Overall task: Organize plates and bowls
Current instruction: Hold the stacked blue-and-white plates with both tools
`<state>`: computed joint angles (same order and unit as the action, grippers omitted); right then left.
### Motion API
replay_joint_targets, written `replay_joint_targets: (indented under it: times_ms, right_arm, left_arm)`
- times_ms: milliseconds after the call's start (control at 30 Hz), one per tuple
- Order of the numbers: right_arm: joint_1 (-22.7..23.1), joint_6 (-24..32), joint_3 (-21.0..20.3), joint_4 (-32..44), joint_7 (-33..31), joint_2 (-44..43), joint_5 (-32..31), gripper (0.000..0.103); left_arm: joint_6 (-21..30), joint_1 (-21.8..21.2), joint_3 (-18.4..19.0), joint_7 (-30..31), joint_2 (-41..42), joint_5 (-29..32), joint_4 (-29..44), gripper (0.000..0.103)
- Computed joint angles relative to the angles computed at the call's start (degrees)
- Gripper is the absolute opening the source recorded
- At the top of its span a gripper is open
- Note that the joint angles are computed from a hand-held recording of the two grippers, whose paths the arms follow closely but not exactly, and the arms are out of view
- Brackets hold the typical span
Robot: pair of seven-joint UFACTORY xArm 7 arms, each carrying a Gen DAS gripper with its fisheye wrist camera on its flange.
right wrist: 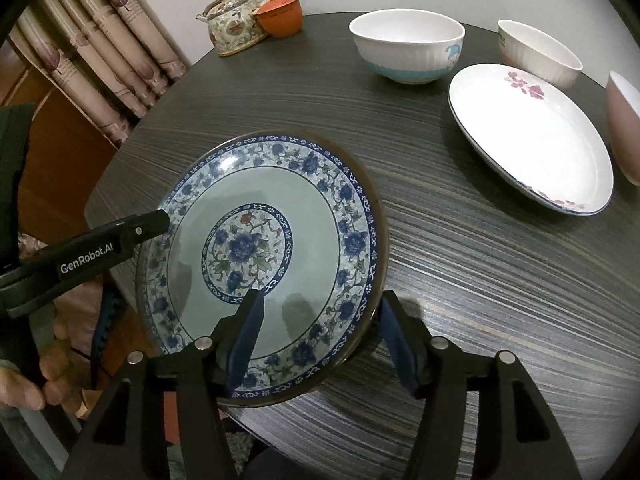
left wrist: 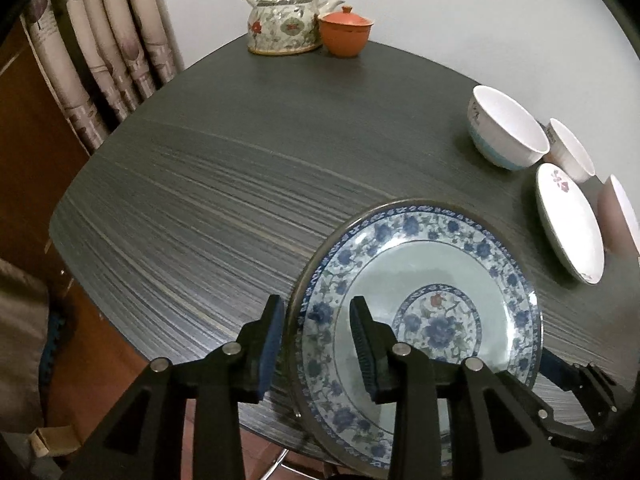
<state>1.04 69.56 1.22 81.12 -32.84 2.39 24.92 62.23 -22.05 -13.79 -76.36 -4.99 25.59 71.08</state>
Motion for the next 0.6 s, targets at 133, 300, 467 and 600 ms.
replay_joint_targets:
  times_ms: [133,300,467,600]
  right_arm:
    - [0.15,-0.66,0.03,-1.1,0.61,-0.69,0.29,0.058]
    - [0.32,-2.47,-0.04,-2.38,0.62,-1.77,0.35,0.058]
    - [0.64,-4.01,-0.21,-3.26,0.46,-2.94,0.14,0.06]
    - [0.66,-4.79,-0.53,-3.73,1.05,-3.52,-0.05,0.06]
  left_arm:
    - [-0.32,-0.11,-0.33,0.11,-0.53,1.18,-0.11,0.035]
    - [-0.83,-0.24,-0.38,0.95,-0.43,0.86,-0.01,0.035]
    - [-1.62,-0.07,-0.32,0.97,-0.83,0.94,-0.34,0.035]
    - [-2.08,0.09,-0.37,0.92,-1.12,0.69,-0.75,0.035]
